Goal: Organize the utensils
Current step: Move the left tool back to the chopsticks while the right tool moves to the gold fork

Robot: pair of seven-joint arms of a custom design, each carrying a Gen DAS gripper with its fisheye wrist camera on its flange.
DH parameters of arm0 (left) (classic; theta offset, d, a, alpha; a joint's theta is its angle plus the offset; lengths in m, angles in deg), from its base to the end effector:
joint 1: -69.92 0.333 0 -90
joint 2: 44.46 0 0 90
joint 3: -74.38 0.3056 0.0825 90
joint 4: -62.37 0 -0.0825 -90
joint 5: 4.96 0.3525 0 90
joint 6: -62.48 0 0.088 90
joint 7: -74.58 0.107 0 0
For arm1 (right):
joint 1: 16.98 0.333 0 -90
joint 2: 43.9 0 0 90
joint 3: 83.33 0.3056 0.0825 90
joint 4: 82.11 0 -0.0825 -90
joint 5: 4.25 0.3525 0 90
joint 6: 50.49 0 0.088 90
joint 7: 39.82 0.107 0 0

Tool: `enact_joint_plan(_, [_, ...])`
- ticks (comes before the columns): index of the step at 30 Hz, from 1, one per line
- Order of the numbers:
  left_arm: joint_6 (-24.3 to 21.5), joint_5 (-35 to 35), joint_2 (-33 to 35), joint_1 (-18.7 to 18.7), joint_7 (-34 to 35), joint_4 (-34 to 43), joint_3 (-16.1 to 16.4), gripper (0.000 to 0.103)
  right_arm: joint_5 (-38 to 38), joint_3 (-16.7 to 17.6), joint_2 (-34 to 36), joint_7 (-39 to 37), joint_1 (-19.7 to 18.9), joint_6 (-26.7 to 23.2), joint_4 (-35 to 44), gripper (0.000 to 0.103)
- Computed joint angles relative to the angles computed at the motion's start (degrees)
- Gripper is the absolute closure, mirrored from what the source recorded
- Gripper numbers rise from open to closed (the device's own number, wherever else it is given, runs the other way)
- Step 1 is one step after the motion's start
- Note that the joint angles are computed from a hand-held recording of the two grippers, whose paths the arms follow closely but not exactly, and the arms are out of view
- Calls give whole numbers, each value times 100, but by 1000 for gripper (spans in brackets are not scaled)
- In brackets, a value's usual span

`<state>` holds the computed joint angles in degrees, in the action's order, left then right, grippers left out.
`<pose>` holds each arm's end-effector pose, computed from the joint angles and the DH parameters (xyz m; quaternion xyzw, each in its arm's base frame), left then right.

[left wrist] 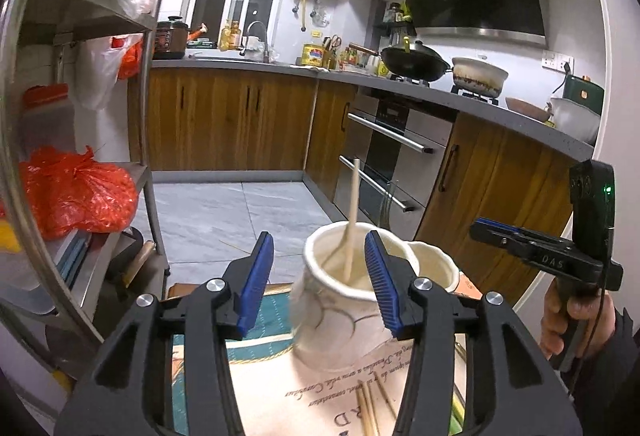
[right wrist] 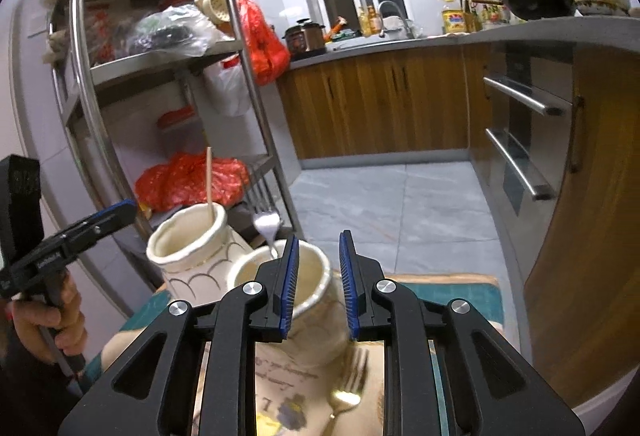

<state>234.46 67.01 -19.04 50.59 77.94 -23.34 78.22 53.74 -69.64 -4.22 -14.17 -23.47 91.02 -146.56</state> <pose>0.6364 -0.2572 0.5003 -0.6047 0.5749 -0.4419 0.3294 0.7530 0.0290 0.4854 -0.7268 0.4239 -0.1358 0.5231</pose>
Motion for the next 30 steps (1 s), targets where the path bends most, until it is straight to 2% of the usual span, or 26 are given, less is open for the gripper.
enact_joint_plan(2, [51, 113, -120, -2, -154, -184, 48, 56, -45, -37, -4, 45, -12, -27, -28, 81])
enact_joint_plan(5, [18, 39, -222, 92, -23, -410, -56, 56, -151, -105, -36, 66, -19, -10, -142, 81])
enact_joint_plan(10, [-127, -487, -309, 224, 507, -758, -318, 56, -287, -199, -126, 188, -48, -57, -382, 81])
enact_joint_plan(15, [-237, -828, -453, 152, 847, -1213, -453, 56, -253, -231, -370, 143, -122, -85, -883, 81])
enact_joint_plan(18, [-290, -1253, -504, 195, 1253, -1487, -620, 56, -215, -292, -592, 6, -132, -98, -1269, 76])
enact_joint_plan(25, [-429, -2647, -461, 365, 2661, -1845, -1087, 56, -183, -504, -1026, -231, -35, -60, -2051, 76])
enact_joint_plan(30, [-648, -3381, -353, 283, 3403, -1840, -1200, 57, -268, -657, -1220, -229, 62, -63, -2465, 76])
